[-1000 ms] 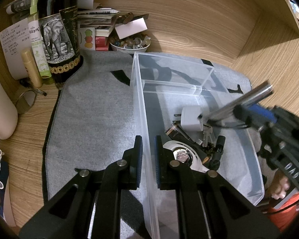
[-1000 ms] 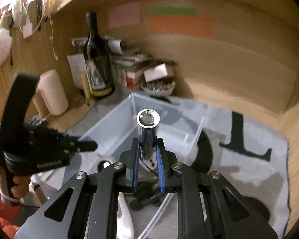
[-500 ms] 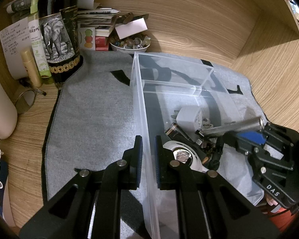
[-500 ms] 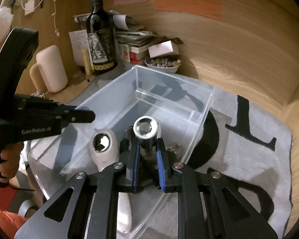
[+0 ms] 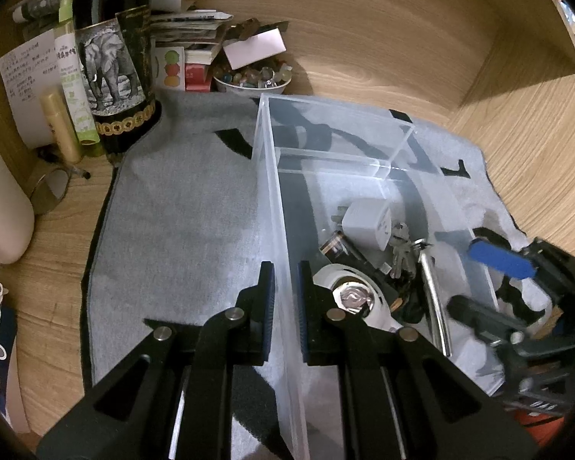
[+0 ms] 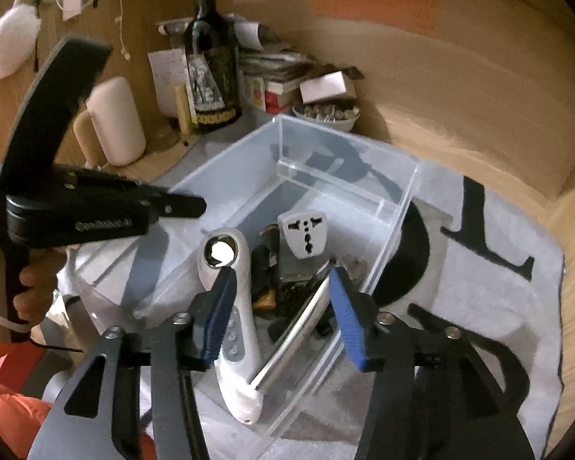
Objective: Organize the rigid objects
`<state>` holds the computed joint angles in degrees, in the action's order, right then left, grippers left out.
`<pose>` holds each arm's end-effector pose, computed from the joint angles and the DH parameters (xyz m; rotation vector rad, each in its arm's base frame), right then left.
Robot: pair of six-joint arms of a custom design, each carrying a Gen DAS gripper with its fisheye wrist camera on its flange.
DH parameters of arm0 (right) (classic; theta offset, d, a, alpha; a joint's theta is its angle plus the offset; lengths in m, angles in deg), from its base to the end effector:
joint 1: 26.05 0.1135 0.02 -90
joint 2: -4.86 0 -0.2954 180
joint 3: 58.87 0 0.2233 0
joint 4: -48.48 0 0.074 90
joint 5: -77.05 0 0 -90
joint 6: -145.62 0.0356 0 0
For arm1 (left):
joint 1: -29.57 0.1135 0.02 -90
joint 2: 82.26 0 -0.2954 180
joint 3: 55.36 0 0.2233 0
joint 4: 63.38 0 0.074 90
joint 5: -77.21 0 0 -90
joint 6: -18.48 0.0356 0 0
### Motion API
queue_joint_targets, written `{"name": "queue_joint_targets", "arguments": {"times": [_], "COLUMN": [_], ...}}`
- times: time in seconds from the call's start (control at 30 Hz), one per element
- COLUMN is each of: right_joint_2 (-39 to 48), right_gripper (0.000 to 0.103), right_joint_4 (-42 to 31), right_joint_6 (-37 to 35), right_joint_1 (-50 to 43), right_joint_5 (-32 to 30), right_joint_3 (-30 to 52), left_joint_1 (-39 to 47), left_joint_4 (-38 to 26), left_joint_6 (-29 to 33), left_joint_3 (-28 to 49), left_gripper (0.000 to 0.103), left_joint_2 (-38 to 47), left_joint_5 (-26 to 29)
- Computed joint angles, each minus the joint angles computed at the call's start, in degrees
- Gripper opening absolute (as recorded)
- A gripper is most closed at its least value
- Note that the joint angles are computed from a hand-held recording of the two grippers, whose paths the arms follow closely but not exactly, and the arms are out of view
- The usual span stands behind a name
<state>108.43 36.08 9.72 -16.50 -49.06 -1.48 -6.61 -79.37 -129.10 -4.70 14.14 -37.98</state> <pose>0.2899 0.0700 0.1518 -1.3031 2.0094 0.5294 0.2181 -0.1407 0.1536 -0.6002 2.4215 -0.0774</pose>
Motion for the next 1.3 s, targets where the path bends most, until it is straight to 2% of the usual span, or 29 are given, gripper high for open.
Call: {"name": "queue_joint_targets", "arguments": {"times": [0.2,0.27,0.4,0.47,0.53,0.67,0.73,0.8,1.03,1.2,1.3], "right_joint_2": [-2.9,-4.2,-6.2,-7.3,-8.2,-10.1,-10.9,-11.8,-14.8,-15.3,-15.2], "right_gripper": [0.06,0.07,0.081,0.082,0.083,0.095,0.099,0.101,0.103,0.103,0.103], "right_joint_4": [-0.6,0.4,1.5,2.0,2.4,4.8,5.9,7.2,12.7,14.9,14.8], "right_joint_6": [2.2,3.5,6.0,7.2,7.9,9.2,9.1,9.2,9.7,10.3,10.4], "right_joint_1": [-4.3,-6.3,-10.3,-12.2,-13.8,-16.9,-18.6,-20.0,-25.5,-28.0,-28.7], "right_joint_5": [-4.3,-5.7,-9.2,-10.9,-12.2,-14.3,-16.1,-17.4,-22.1,-24.6,-25.4], "right_joint_3": [0.6,0.4,0.6,0.4,0.1,-1.8,-2.9,-4.0,-8.1,-9.6,-9.6], "left_joint_1": [-1.7,-2.8,-6.7,-9.5,-13.0,-19.6,-22.6,-24.8,-31.3,-33.6,-34.0], "left_joint_4": [-4.0,-6.2,-11.9,-16.2,-20.4,-29.8,-34.5,-38.3,-52.2,-55.7,-55.8], "left_joint_6": [-1.4,-1.6,-4.4,-6.6,-9.1,-15.2,-18.4,-21.5,-34.0,-38.8,-38.9], "left_joint_3": [1.1,2.0,4.4,6.7,9.3,15.2,18.6,21.1,30.3,33.0,33.9], "left_gripper": [0.009,0.01,0.038,0.045,0.057,0.075,0.089,0.094,0.101,0.103,0.103], "left_joint_2": [-1.8,-2.8,-4.7,-4.9,-4.6,-2.5,-0.9,0.4,7.2,9.9,10.9], "left_joint_5": [-2.9,-4.5,-10.2,-14.5,-18.9,-27.1,-30.8,-33.4,-41.8,-45.1,-45.9]}}
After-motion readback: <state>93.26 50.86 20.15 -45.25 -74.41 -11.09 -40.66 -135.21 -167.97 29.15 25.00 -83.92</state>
